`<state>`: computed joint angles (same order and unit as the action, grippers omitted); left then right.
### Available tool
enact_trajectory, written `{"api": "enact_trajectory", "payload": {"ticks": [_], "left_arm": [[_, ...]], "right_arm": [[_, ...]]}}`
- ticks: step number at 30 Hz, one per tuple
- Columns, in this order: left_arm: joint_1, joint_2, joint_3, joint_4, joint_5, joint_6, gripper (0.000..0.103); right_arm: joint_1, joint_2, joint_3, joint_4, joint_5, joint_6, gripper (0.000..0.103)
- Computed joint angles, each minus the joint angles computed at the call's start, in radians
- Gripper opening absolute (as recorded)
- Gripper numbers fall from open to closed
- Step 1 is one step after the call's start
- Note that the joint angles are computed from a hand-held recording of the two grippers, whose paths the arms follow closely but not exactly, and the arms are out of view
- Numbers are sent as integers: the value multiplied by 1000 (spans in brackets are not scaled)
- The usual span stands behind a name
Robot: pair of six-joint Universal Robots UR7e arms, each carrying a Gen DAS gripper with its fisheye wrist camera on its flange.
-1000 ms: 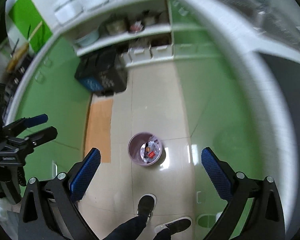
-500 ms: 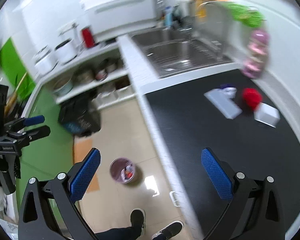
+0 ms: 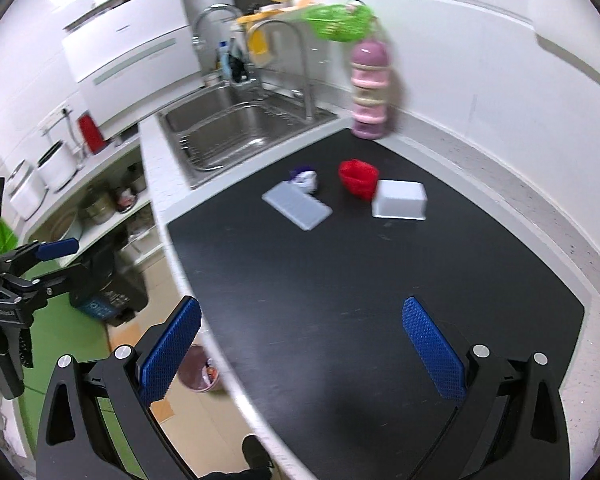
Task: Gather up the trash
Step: 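Move both tools back over the counter, then grasp the white plastic box with the right gripper while the left gripper grasps the red cloth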
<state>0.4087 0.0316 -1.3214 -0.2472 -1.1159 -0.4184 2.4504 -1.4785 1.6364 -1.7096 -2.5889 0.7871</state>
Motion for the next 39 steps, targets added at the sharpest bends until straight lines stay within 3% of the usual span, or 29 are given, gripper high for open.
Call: {"api": "enact_trajectory", "payload": {"ticks": [5, 9, 18, 29, 39], "left_arm": [[11, 53, 48, -83, -5, 18, 100], [24, 89, 85, -142, -3, 11, 100], [60, 146, 137, -202, 7, -5, 100], [104, 184, 186, -263, 16, 0, 100], [119, 208, 181, -256, 3, -17, 100]], "right_arm": [[-71, -52, 18, -32, -6, -83, 97], [-157, -75, 24, -102, 14, -203, 97], [-353, -43, 6, -261, 70, -452, 97], [-490, 23, -38, -320, 96, -550, 97], [-539, 52, -31, -419, 117, -638, 96]]}}
